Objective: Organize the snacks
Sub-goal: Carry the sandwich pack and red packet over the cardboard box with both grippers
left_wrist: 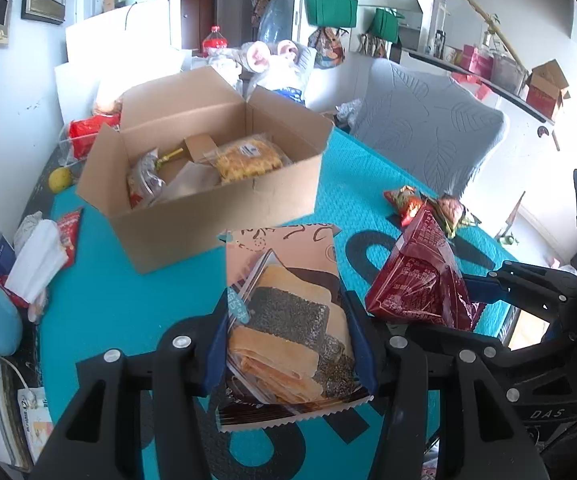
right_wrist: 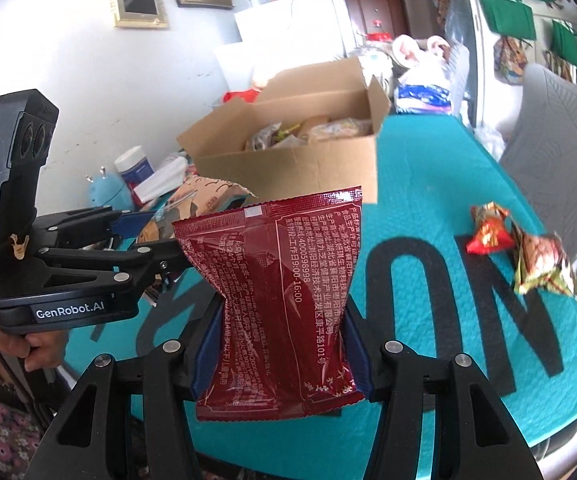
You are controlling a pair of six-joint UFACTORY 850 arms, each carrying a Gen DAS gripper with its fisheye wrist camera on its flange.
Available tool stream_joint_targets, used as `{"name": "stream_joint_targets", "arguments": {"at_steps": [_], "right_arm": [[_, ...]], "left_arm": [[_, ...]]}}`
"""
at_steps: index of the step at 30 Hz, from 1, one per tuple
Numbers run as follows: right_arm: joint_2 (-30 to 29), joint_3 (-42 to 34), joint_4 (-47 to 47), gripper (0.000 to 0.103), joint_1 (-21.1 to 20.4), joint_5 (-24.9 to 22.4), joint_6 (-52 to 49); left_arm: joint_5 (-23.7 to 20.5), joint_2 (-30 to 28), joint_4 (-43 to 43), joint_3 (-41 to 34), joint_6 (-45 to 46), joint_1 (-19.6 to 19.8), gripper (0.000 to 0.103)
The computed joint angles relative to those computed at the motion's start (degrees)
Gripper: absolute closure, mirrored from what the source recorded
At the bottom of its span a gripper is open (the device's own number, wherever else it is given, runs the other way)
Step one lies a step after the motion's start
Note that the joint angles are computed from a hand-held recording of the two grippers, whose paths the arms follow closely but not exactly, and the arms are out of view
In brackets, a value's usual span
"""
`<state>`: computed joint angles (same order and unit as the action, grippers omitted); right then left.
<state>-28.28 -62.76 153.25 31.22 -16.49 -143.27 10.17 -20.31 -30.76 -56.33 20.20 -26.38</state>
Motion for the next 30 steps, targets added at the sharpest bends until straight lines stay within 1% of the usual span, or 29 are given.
{"name": "stream_joint_targets", "arguments": {"at_steps": [2, 4, 5, 9, 14, 21, 25, 28, 30], "right_arm": [[0.0, -0.8, -0.3, 0.049, 0.0, -0.1, -0.6], [-0.2, -1.8, -1.6, 0.049, -0.1, -0.1, 0.0], [-0.4, -2.5, -2.6, 0.049, -0.1, 0.1, 0.6], [-1.2, -5.3, -7.6, 0.049, -0.5, 0.0, 4.2], [-2.1, -8.6, -8.9, 0.049, -0.8, 0.3, 4.1], [-4.8, -14.6, -10.8, 0.049, -1.3, 1.5, 4.5], [-7.1, -19.0, -15.7, 0.049, -1.8, 2.5, 8.2], [-9.1, -22.5, -19.3, 0.049, -2.1, 3.6, 11.1], [-10.5, -25.2, -24.4, 0.049, -2.5, 4.0, 15.9]], "left_arm": [[0.5, 0.3, 0.3, -0.1, -0.5, 0.3, 0.051], [1.0, 0.6, -1.9, -0.4, 1.5, 0.5, 0.051], [1.0, 0.7, -3.5, -0.7, 3.1, 0.6, 0.051], [1.8, 1.1, -4.6, -1.7, 4.7, 1.4, 0.051], [2.4, 0.7, -2.7, -3.9, 3.4, 2.6, 0.051], [1.7, -2.0, -2.2, -8.7, 4.2, 4.2, 0.051], [0.4, -4.0, -0.6, -12.2, 2.4, 5.4, 0.051], [0.4, -6.0, -3.0, -15.1, 5.6, 6.0, 0.051], [0.6, -7.4, -5.5, -17.3, 8.9, 6.3, 0.051]]}}
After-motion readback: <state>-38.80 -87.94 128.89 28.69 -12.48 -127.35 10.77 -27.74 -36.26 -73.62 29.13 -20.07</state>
